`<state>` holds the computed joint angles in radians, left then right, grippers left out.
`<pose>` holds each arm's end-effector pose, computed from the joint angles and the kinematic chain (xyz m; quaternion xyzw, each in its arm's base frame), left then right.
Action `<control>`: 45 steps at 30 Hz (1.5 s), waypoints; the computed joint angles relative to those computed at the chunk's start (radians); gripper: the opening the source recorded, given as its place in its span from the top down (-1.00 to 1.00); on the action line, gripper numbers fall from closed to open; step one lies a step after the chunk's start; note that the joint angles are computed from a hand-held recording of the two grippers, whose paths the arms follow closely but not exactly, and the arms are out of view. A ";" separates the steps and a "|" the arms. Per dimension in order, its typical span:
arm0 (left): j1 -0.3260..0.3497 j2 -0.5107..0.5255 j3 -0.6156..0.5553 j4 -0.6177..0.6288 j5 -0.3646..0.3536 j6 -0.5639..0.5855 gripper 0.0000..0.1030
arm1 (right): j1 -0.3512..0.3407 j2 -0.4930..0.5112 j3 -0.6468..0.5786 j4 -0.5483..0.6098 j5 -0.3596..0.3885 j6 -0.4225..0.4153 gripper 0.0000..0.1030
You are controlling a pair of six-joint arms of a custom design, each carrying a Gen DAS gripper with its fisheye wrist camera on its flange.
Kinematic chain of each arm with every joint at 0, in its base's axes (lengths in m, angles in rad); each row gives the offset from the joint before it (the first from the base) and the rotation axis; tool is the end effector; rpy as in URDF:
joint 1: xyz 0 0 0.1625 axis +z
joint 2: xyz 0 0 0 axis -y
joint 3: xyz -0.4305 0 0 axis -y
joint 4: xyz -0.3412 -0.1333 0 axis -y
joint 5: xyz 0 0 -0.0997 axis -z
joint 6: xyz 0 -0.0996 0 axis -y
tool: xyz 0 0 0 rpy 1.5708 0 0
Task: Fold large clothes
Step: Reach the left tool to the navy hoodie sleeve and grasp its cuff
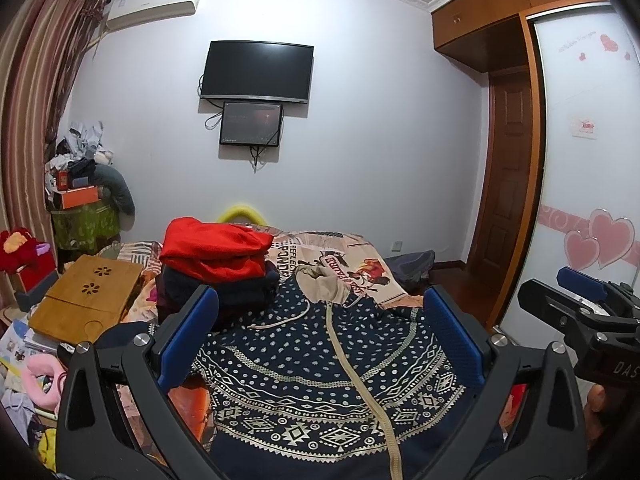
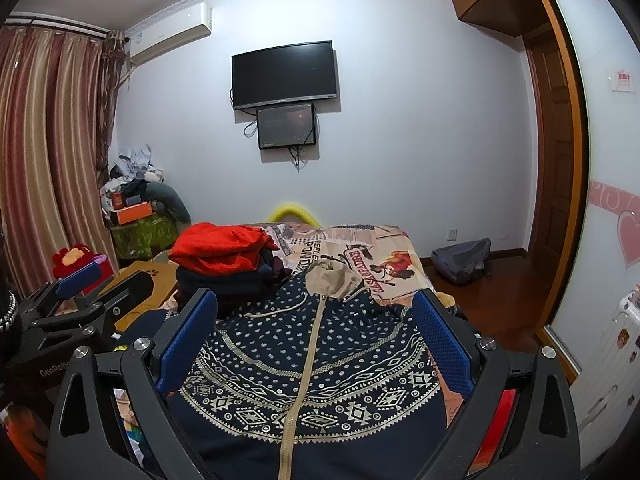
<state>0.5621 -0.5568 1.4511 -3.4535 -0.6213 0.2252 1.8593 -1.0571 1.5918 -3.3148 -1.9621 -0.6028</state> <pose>-0.4631 -0.5450 0.1753 0.2761 0.7641 -0.5436 0.2109 0.2696 -0.5735 0.4243 0.2481 -0.7758 0.5257 0.2452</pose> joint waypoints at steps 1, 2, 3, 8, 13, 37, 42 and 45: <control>0.004 0.000 -0.005 0.002 0.001 0.006 -1.00 | -0.001 0.003 -0.006 0.006 -0.002 0.000 -0.89; 0.007 -0.001 -0.008 0.002 0.001 0.010 -1.00 | -0.002 0.006 -0.012 0.013 0.000 0.004 -0.89; 0.012 -0.004 -0.012 0.006 0.000 0.012 -1.00 | -0.004 0.010 -0.022 0.021 0.000 0.003 -0.89; 0.048 -0.027 -0.051 0.013 0.031 0.059 -1.00 | -0.017 0.044 -0.087 0.061 0.002 -0.011 -0.89; 0.100 0.003 -0.184 -0.079 0.179 0.254 -1.00 | -0.032 0.099 -0.189 0.125 -0.002 -0.034 -0.89; 0.637 -0.239 -0.137 0.792 -0.181 -0.803 -0.96 | -0.104 0.502 -0.890 0.803 -0.202 0.064 -0.88; 0.725 -0.223 -0.164 0.785 -0.365 -0.860 -0.69 | -0.112 0.557 -0.977 0.889 -0.221 0.073 -0.88; 0.756 -0.205 -0.186 0.764 -0.433 -0.865 -0.53 | -0.113 0.596 -1.041 0.931 -0.230 0.078 -0.88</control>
<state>1.3186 -0.7620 1.2648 -2.6895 -1.0544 -0.6402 1.7459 -0.4613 0.5504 -2.3839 -2.1916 -0.5251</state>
